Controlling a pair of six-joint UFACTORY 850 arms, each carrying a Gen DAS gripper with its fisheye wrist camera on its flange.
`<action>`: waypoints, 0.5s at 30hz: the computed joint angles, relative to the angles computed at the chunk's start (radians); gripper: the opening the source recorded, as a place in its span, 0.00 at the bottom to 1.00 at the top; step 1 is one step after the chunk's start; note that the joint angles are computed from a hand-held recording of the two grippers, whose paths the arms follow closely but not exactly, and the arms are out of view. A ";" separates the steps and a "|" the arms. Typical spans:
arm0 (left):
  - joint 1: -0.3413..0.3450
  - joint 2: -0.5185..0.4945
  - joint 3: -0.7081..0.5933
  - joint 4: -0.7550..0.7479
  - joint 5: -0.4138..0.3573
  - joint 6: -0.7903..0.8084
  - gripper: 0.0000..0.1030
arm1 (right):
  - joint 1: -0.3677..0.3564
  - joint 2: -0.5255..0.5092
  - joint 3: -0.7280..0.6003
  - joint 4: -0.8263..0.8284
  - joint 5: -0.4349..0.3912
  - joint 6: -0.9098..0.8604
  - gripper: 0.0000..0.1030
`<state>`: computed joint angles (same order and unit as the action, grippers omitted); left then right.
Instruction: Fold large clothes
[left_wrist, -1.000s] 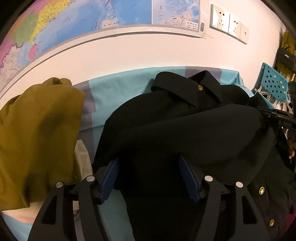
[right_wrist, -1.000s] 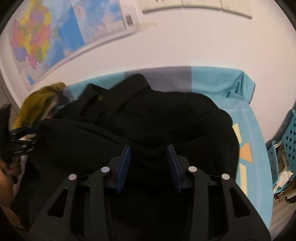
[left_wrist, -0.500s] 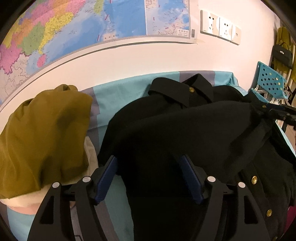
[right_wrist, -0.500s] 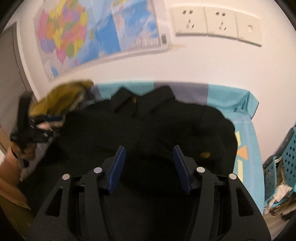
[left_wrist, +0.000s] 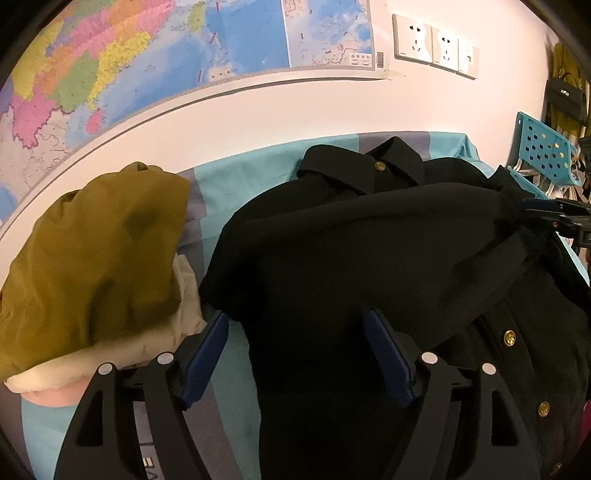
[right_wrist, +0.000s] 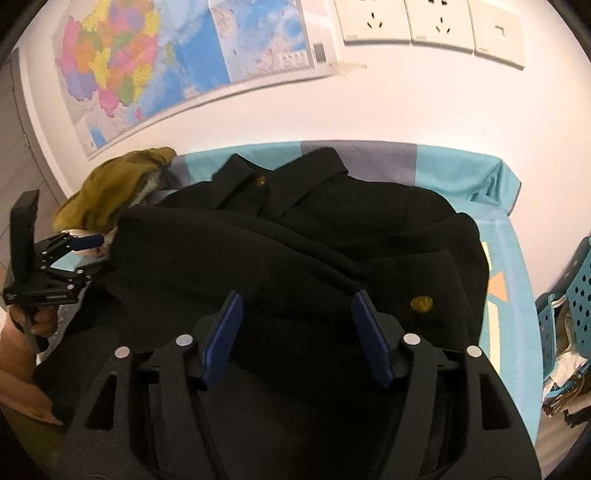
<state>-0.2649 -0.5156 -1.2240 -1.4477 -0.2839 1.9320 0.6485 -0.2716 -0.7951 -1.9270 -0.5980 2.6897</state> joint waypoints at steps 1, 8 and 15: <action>0.002 0.007 0.009 -0.018 -0.001 0.021 0.72 | 0.007 0.008 0.007 -0.010 -0.004 0.014 0.60; 0.017 0.046 0.057 -0.063 -0.010 0.057 0.76 | 0.055 0.031 0.043 -0.041 -0.010 0.074 0.63; 0.057 0.075 0.115 0.004 -0.051 -0.009 0.77 | 0.081 0.020 0.061 -0.049 0.017 0.147 0.70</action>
